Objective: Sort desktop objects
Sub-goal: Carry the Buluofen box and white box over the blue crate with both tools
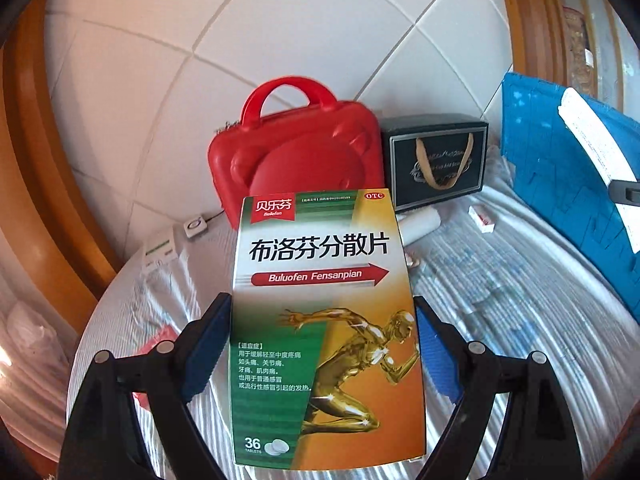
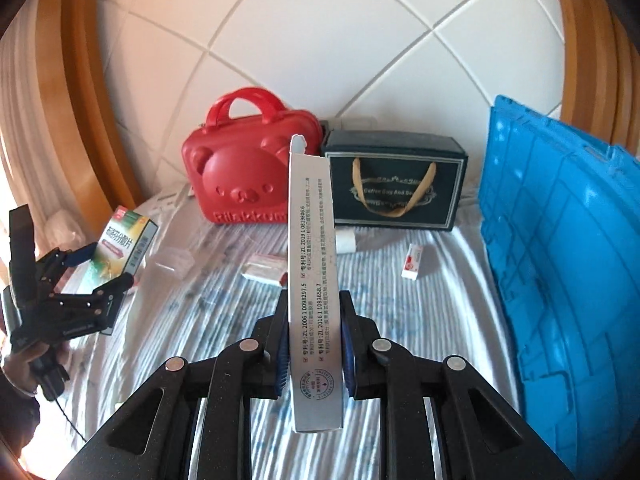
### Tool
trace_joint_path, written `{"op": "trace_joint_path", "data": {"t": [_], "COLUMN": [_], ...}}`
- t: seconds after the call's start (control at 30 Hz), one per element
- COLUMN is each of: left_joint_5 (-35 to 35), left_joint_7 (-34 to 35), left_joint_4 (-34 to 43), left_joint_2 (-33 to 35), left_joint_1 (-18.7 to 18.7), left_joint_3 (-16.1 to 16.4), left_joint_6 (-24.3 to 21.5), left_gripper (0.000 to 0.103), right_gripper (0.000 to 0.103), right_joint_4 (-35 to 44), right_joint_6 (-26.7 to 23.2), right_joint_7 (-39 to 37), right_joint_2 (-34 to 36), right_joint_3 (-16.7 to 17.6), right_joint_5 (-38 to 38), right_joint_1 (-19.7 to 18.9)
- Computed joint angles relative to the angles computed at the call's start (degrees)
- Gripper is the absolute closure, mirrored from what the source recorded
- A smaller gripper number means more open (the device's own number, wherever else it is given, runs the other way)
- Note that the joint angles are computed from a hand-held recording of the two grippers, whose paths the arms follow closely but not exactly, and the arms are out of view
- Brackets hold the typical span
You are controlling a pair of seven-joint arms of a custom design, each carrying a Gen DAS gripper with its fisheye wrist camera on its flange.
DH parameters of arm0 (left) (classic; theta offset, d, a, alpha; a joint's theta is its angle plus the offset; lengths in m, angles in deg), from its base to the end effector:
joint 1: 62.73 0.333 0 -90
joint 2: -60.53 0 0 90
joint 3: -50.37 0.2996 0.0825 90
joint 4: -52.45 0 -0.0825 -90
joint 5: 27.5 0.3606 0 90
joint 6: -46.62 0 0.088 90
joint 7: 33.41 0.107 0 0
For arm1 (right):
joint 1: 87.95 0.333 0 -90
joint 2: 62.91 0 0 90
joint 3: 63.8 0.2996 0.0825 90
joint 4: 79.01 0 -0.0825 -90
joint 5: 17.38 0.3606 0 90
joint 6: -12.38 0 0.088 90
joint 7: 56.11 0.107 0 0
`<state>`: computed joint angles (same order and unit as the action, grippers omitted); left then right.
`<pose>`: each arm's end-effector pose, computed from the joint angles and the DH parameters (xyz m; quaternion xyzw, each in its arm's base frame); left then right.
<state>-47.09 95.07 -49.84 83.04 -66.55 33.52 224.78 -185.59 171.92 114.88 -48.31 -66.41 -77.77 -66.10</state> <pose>0.6436 -0.1833 0.4492 -0.4075 0.7893 -0.3622 0.2824 0.5813 0.2466 0.4369 -0.5764 0.6945 -0.2989 0.3100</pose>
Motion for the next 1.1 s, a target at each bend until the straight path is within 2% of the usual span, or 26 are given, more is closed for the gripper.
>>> {"op": "trace_joint_path", "data": {"t": [0.1, 0.23, 0.33, 0.43, 0.53, 0.67, 0.73, 0.8, 0.87, 0.97, 1.1], "left_joint_5": [-3.4, -10.3, -14.4, -19.5, -22.5, -23.0, -21.8, -19.0, -14.9, -9.0, 2.7], "left_joint_7": [5.6, 15.6, 21.6, 27.7, 30.0, 29.1, 27.2, 23.8, 18.7, 11.6, -1.0], "left_joint_4": [1.5, 3.2, 3.6, 3.6, 5.3, 8.7, 10.9, 13.7, 17.0, 20.6, 31.2], "left_joint_2": [-0.4, -0.3, -0.9, -1.8, -2.3, -2.4, -2.1, -1.3, -0.2, 1.3, 6.8], "left_joint_1": [4.8, 10.5, 12.0, 13.7, 11.7, 4.0, -1.3, -8.1, -15.8, -24.4, -35.0], "left_joint_3": [-7.9, -18.9, -24.4, -30.3, -32.3, -30.3, -27.8, -23.4, -17.4, -11.0, -1.6], "left_joint_6": [0.3, 0.0, -0.3, -0.3, -1.3, -1.8, -2.3, -2.5, -3.6, -3.5, -7.8], "left_gripper": [0.016, 0.016, 0.016, 0.016, 0.016, 0.016, 0.016, 0.016, 0.016, 0.016, 0.016], "right_gripper": [0.082, 0.082, 0.082, 0.082, 0.082, 0.082, 0.082, 0.082, 0.082, 0.082, 0.082], "right_joint_4": [-2.9, -7.6, -11.8, -16.5, -21.4, -28.7, -32.3, -36.3, -39.1, -42.6, -45.3], "right_joint_6": [-5.2, -15.0, -21.9, -25.9, -28.7, -30.3, -30.5, -29.3, -28.2, -25.5, -19.6], "right_joint_7": [8.0, 15.7, 19.4, 22.8, 24.5, 24.4, 23.7, 22.2, 19.7, 16.6, 13.6], "right_joint_2": [-5.0, -12.6, -18.5, -24.3, -30.2, -40.0, -45.1, -51.4, -56.5, -62.6, -67.2], "right_joint_3": [0.0, 3.8, 7.4, 10.4, 12.7, 14.1, 14.2, 13.3, 12.1, 10.0, 6.0], "right_joint_5": [-6.3, -11.9, -13.8, -14.5, -14.6, -13.3, -12.3, -11.0, -10.0, -9.1, -10.3], "right_joint_1": [2.2, 2.7, 2.2, 0.8, -1.3, -4.3, -5.9, -7.0, -8.3, -10.2, -13.9]}}
